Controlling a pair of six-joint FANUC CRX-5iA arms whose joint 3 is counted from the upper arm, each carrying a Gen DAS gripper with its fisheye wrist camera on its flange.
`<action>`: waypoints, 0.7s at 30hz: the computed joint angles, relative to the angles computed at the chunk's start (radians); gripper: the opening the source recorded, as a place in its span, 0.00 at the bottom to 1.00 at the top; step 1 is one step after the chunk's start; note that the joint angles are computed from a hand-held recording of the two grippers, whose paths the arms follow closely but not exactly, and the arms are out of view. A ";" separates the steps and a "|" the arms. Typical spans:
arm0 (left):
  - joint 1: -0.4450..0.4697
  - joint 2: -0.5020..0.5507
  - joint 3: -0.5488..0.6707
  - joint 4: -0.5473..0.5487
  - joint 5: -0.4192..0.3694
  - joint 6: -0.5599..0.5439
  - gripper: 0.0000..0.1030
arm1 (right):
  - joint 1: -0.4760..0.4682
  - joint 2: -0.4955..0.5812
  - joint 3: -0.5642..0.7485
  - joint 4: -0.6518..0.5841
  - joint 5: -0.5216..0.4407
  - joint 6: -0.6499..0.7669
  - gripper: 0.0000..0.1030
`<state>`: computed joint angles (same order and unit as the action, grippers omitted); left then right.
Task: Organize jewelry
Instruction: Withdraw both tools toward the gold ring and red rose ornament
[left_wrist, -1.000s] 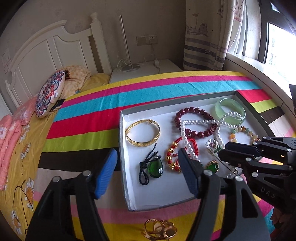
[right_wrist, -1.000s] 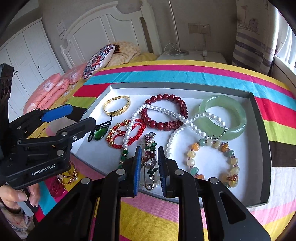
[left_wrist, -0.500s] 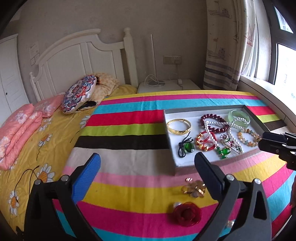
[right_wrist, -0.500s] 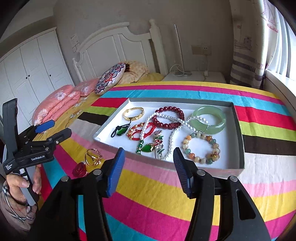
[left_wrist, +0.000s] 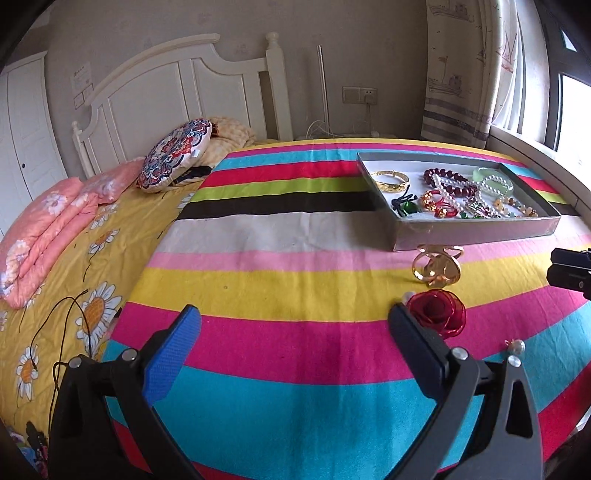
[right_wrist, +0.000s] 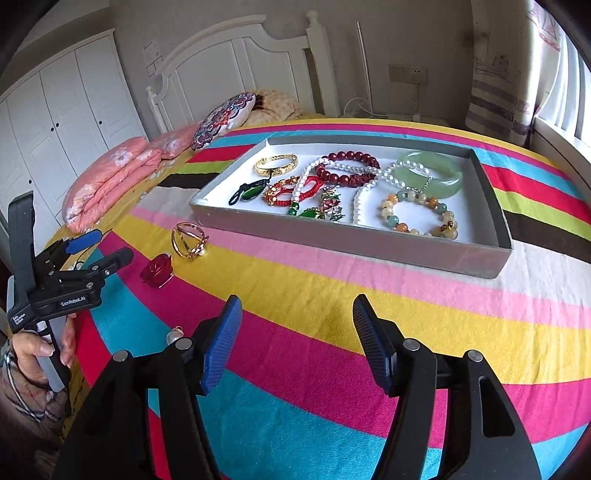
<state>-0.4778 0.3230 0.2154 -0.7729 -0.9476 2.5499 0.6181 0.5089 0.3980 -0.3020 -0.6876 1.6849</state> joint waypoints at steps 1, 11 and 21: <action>-0.002 -0.005 -0.008 -0.008 0.014 0.009 0.98 | 0.008 0.000 -0.004 0.013 0.005 0.000 0.59; 0.006 0.001 -0.016 0.026 0.040 -0.035 0.98 | 0.052 0.012 -0.017 0.124 0.010 -0.042 0.59; 0.081 -0.017 -0.060 0.183 0.119 -0.106 0.98 | 0.080 0.061 0.085 0.085 -0.047 0.056 0.59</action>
<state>-0.3969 0.3063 0.1552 -0.5902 -0.8290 2.4437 0.6980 0.5699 0.4831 -0.2173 -0.7350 1.7407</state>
